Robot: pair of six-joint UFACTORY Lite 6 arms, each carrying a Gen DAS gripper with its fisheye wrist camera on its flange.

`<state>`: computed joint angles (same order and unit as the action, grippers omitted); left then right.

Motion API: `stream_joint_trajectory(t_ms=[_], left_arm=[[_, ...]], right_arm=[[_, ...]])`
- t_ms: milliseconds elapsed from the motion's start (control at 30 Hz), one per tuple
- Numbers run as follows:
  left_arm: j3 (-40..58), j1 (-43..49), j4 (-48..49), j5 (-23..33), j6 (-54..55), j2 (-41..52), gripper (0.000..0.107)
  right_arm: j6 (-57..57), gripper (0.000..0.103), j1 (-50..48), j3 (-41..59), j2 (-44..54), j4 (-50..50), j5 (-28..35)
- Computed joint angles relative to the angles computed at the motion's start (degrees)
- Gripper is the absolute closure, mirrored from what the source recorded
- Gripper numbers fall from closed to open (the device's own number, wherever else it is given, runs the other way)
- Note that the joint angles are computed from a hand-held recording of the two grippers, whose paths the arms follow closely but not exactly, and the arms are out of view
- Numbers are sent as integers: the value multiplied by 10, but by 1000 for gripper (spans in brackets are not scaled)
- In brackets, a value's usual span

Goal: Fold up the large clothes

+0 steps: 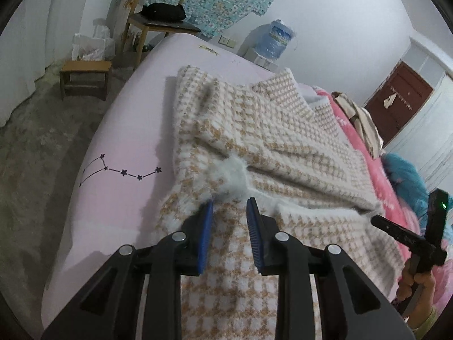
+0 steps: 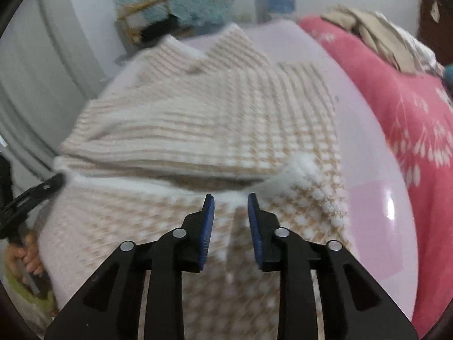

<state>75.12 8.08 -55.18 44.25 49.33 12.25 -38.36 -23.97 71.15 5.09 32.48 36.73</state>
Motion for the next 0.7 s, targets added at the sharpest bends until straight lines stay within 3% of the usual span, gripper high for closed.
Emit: stream_joint_trajectory(t_ms=[100,233,333,500,600,700], left_arm=[[-23,11,-2,16,5,-55,82],[-84,23,-28,144,71,-166,77],[-150,-11,-8,201,92,-239,77],[-223,-92,74,111,34,-269,76],[-230,-70,39,121,56,-249,75],[-226,-73,50,118,48,-257,75]], right_arm=[[-76,75,-22,-51,-95,51,55],[-131,71,-41,-116,-199,64,110],[-132,71,-14,-149,-235,47,140],[-98,75,70,-218,-261,-18,94],[-118,75,80,-255,-255,-10,39],[-71,76,80,-219,-243,-38,71]])
